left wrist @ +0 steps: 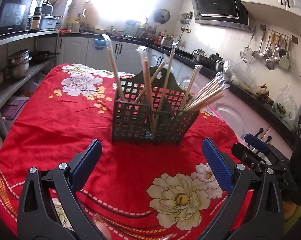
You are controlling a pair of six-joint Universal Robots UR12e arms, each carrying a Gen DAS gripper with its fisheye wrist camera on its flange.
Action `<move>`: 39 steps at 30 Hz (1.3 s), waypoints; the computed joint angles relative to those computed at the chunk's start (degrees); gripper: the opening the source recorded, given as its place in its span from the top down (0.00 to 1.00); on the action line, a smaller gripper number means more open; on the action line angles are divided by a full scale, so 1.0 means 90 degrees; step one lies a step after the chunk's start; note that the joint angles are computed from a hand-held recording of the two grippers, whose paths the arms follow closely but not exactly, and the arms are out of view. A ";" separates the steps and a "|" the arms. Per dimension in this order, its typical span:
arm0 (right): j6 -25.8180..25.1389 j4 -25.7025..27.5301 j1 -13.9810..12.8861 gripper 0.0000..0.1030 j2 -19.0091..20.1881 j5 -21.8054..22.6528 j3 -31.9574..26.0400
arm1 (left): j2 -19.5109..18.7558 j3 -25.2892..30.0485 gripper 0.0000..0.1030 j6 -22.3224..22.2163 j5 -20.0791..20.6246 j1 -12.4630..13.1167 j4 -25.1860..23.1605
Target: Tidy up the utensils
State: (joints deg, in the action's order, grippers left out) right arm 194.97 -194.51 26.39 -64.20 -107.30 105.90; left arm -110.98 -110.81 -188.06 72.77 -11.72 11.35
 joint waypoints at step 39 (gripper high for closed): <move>-0.0324 -0.1877 0.0235 0.06 0.0615 -0.0754 0.0076 | -0.0466 -0.0310 0.10 0.0209 0.0789 -0.0135 0.1812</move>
